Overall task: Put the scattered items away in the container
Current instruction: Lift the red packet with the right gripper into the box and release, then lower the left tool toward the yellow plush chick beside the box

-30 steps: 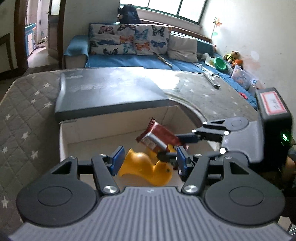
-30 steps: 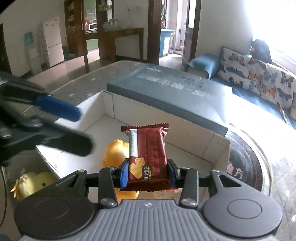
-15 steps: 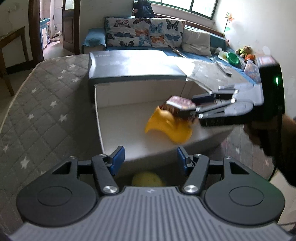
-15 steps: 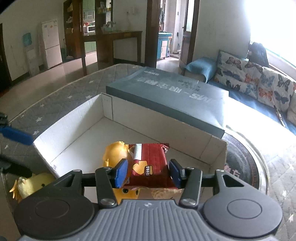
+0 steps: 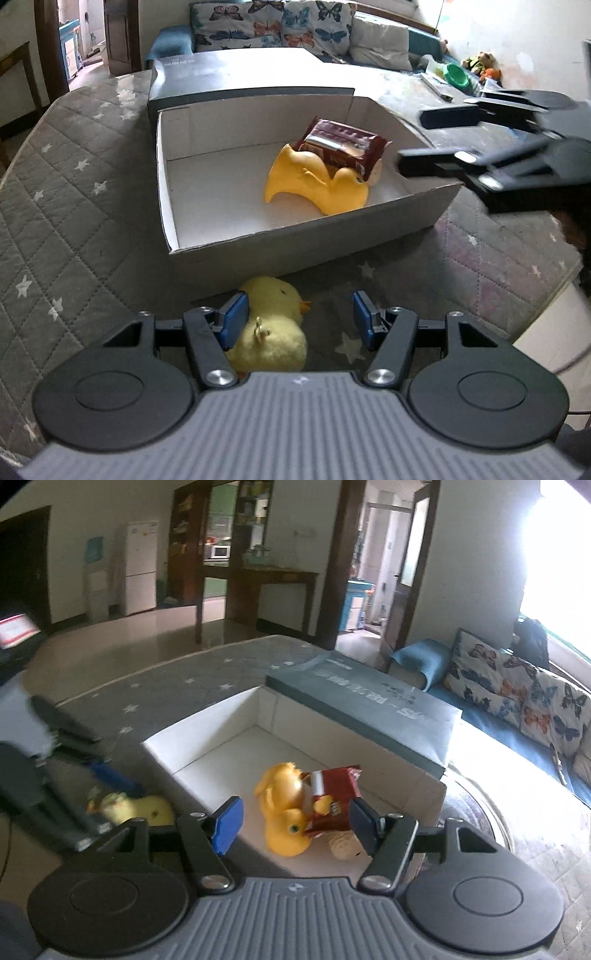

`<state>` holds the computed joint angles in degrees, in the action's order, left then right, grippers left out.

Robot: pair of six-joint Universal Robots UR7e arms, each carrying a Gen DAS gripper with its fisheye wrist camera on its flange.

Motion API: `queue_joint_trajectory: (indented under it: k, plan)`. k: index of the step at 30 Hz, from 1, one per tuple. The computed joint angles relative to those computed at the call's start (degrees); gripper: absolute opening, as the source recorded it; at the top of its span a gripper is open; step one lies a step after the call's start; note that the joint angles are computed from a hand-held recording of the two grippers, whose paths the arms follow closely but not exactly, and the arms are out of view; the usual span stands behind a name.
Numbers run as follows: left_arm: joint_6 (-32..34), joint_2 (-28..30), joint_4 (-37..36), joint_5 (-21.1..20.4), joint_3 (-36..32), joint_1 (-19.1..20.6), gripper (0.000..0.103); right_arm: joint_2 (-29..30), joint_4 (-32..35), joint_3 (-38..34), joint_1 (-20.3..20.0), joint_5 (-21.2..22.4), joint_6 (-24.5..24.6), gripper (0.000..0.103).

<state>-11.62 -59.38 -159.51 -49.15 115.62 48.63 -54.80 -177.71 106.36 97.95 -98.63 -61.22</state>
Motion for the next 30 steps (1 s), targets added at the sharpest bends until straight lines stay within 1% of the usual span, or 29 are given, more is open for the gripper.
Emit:
queue_joint_trajectory:
  k: [8,14,18,22,24,27,30]
  plan:
    - [-0.1,0.3,0.3,0.7,-0.3,0.3,0.061,-3.8,4.4,4.4,-0.2,0.5,-2.0,0.067]
    - [-2.5,0.1,0.8,0.7,-0.1,0.7,0.061,-4.8,5.9,6.0,-0.5,-0.4,-3.4,0.067]
    - [-1.8,0.3,1.0,0.9,-0.1,0.7,0.061,-4.7,6.7,6.2,-0.8,-0.9,-3.2,0.067]
    - [-0.1,0.3,-0.3,-1.8,-0.3,1.4,0.061,-4.6,7.4,6.1,-0.9,-1.0,-3.1,0.067]
    - [1.7,-0.1,-1.2,-3.7,0.1,1.5,0.061,-4.6,7.6,6.2,-1.0,-1.1,-3.3,0.067]
    - [5.1,-1.3,-2.7,-7.6,1.0,1.8,0.061,-4.8,9.0,6.2,-1.1,-1.3,-3.8,0.068]
    - [7.3,-2.3,-3.3,-9.8,1.7,1.8,0.061,-4.9,10.3,6.3,-1.2,-1.2,-4.6,0.068]
